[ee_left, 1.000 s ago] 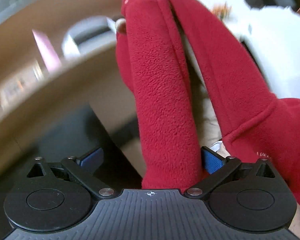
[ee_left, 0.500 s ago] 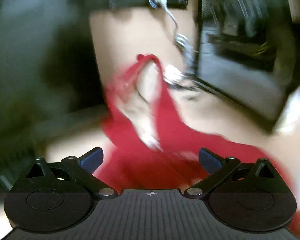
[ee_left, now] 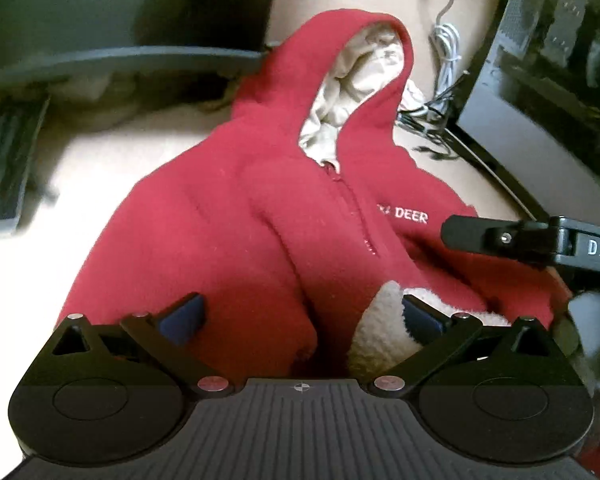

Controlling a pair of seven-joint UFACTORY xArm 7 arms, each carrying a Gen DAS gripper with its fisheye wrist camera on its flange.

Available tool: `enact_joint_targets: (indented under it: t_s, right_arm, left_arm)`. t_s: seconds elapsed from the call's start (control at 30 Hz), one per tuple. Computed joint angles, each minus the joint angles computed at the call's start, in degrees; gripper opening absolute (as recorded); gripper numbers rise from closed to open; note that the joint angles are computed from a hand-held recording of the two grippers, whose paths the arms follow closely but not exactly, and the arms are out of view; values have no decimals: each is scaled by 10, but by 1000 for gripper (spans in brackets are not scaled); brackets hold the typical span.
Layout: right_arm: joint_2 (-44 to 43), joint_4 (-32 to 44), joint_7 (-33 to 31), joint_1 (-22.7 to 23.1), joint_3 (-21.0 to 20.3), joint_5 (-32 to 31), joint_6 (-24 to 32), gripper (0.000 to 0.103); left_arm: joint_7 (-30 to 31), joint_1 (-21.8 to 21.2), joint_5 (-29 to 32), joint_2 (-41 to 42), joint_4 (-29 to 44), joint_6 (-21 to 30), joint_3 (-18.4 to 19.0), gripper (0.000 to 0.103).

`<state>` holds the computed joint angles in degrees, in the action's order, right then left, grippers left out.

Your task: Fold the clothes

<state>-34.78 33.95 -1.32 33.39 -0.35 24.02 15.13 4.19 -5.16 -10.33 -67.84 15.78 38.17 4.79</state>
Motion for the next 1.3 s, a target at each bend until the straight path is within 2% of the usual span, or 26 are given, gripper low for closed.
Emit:
enact_joint_targets:
  t_s: [0.13,0.27,0.37,0.43,0.5,0.57,0.63,0.7,0.77,0.87,0.9,1.0,1.07,1.1,1.17,1.23,1.3]
  right_arm:
    - [121,89,-19,-24,-15,-14,-30,103]
    - [165,139,16,-102,37,-74,-16,103]
    - [107,103,55,-172,94,-172,-28,103]
    - [29,57,54,-198,109,-228,-13,103]
    - [-65,7,27,-183,91,-247,36,103]
    - [-169,-39,0,-159,74,-249,108,103]
    - [-260,-71,-14,-147,76,-250,176,103]
    - [-310,-79,-1,-142,100,-242,225,103]
    - [-318,-72,23,-128,114,-219,232,103]
    - [-281,-57,50,-76,112,-165,200,103]
    - [-265,-54,54,-52,101,-142,189,103]
    - [-223,-46,37,42,31,-48,180,103]
    - [-214,-47,33,40,25,-37,202,103]
    - [-214,-45,42,17,40,-50,221,103]
    - [-238,-50,70,-80,109,-132,251,103]
    - [-285,-65,92,-171,173,-234,255,103]
    - [-325,-75,110,-223,208,-304,244,103]
  left_arm:
    - [47,-27,-4,139,52,-100,31,103]
    - [109,-26,7,165,83,-82,49,103]
    - [164,15,53,104,69,-56,33,103]
    - [211,47,84,46,62,-16,46,103]
    - [242,87,106,-12,59,35,53,103]
    - [255,125,123,-68,60,96,52,103]
    - [263,133,108,-108,82,182,82,103]
    - [270,134,92,-129,105,264,108,103]
    - [277,139,90,-145,104,292,110,103]
    - [264,137,64,-142,113,319,123,103]
    - [252,131,43,-134,122,332,135,103]
    - [225,120,-9,-124,134,347,158,103]
    - [216,120,-25,-128,132,351,160,103]
    - [215,128,-19,-132,130,350,149,103]
    - [217,150,15,-147,120,337,115,103]
    - [231,172,69,-170,102,307,81,103]
    - [253,183,117,-192,83,276,68,103]
